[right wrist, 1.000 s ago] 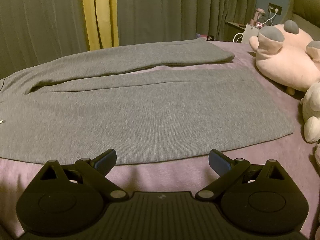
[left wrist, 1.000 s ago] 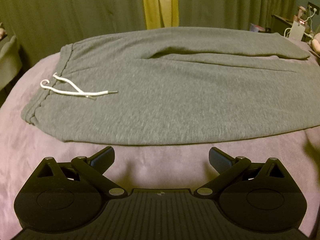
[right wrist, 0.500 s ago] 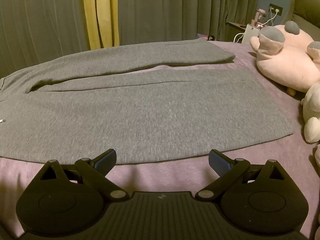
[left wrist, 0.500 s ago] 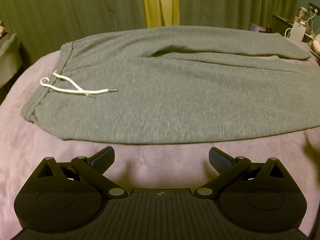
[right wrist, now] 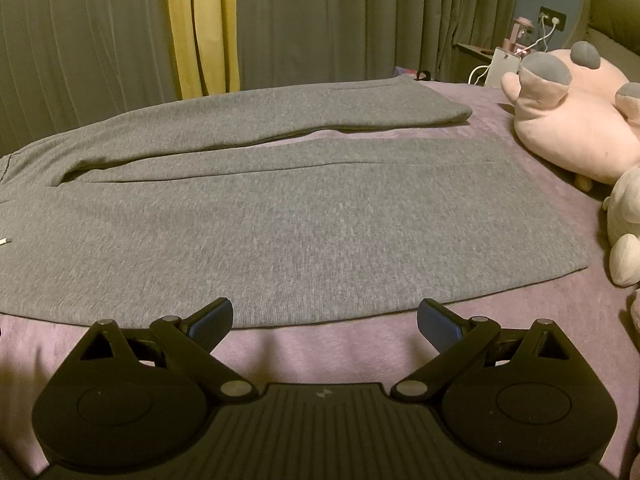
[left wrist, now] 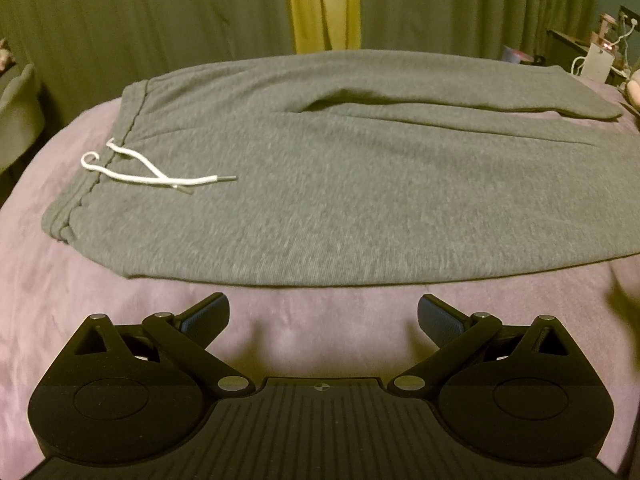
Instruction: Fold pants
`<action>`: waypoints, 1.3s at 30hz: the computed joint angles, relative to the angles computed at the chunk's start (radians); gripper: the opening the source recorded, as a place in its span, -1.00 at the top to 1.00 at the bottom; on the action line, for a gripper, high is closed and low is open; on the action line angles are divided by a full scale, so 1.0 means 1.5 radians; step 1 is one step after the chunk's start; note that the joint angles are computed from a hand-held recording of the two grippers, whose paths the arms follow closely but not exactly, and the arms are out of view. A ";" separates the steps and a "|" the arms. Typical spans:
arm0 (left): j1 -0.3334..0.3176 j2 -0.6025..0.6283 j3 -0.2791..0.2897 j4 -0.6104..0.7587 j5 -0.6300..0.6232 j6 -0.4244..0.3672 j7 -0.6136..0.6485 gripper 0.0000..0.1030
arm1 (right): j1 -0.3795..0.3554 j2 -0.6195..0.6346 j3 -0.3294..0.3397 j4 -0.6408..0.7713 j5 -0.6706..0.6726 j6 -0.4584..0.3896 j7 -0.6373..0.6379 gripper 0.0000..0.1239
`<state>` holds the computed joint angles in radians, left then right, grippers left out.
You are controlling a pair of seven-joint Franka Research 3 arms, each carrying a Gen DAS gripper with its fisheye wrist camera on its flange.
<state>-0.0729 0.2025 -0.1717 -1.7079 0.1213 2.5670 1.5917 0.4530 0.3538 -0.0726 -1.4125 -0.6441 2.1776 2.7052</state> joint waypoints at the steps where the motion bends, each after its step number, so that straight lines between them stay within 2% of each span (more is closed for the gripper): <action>1: 0.000 0.000 0.000 0.000 -0.001 -0.001 0.000 -1.00 | 0.000 0.000 0.000 0.001 0.000 -0.001 0.000 -0.59; 39: 0.002 0.013 0.000 0.024 -0.005 -0.029 -0.019 -1.00 | -0.003 -0.001 0.001 -0.004 0.009 -0.001 -0.009 -0.59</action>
